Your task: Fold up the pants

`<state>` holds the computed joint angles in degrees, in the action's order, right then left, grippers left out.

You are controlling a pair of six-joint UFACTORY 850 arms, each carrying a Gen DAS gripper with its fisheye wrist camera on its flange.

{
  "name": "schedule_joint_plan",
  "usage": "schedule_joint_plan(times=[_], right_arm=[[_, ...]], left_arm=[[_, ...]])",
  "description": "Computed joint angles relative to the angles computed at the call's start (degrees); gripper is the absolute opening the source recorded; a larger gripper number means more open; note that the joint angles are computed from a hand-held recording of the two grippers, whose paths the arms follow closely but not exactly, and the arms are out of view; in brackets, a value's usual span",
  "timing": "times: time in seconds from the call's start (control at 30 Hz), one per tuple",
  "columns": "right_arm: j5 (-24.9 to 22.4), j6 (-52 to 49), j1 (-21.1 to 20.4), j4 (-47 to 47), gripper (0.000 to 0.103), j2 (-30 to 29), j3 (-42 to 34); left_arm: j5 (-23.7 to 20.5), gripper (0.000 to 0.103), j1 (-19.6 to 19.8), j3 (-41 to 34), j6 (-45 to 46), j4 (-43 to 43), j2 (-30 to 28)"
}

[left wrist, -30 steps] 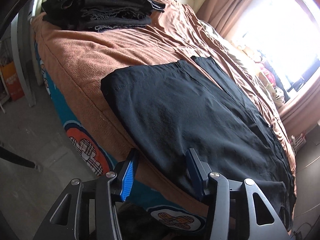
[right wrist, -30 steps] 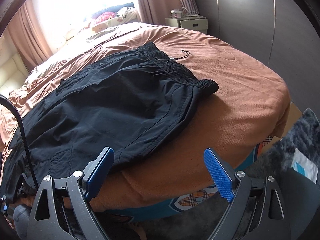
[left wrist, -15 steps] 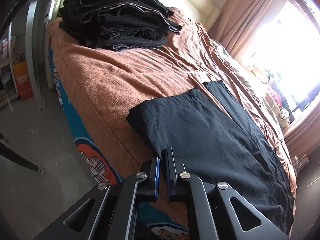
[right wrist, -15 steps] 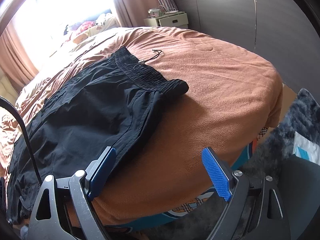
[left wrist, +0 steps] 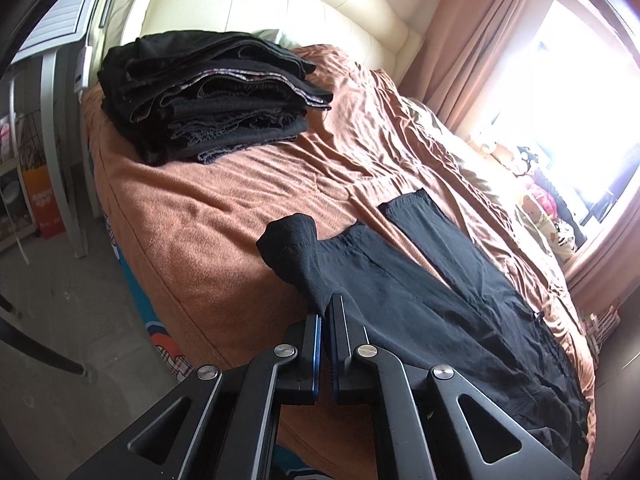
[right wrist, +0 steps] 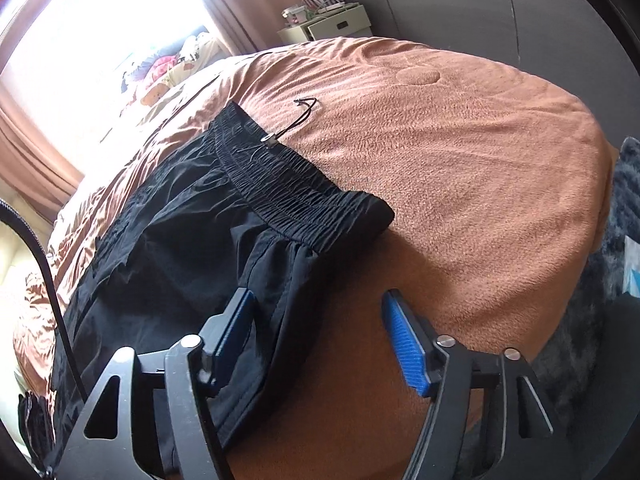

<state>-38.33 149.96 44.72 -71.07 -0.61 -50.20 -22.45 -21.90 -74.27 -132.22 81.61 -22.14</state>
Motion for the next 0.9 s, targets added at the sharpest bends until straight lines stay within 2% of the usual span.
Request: schedule_joint_plan(times=[0.07, 0.13, 0.37, 0.57, 0.77, 0.9], right_arm=[[2.7, 2.7, -0.9, -3.6, 0.009, 1.2, 1.1], [1.0, 2.3, -0.4, -4.1, 0.004, 2.0, 1.2], [-6.2, 3.2, 2.2, -6.8, 0.001, 6.1, 1.5], [-10.0, 1.2, 3.1, -8.0, 0.001, 8.3, 0.2], [-9.1, -2.3, 1.0, -8.5, 0.001, 7.5, -2.6], [-8.5, -4.5, -0.3, -8.0, 0.001, 5.9, -5.0]], left_arm=[[-0.4, 0.003, 0.0, -1.2, 1.2, -0.7, 0.0], [-0.8, 0.003, 0.0, -2.4, 2.1, -0.5, 0.0], [-2.2, 0.003, -0.1, -7.3, 6.1, -1.5, -0.8], [-3.3, 0.003, -0.2, -12.8, 10.2, -2.2, -2.7], [-3.9, 0.003, 0.2, -21.1, 17.8, -5.9, -6.6], [-4.0, 0.003, 0.7, -28.2, 25.1, -11.3, -10.7]])
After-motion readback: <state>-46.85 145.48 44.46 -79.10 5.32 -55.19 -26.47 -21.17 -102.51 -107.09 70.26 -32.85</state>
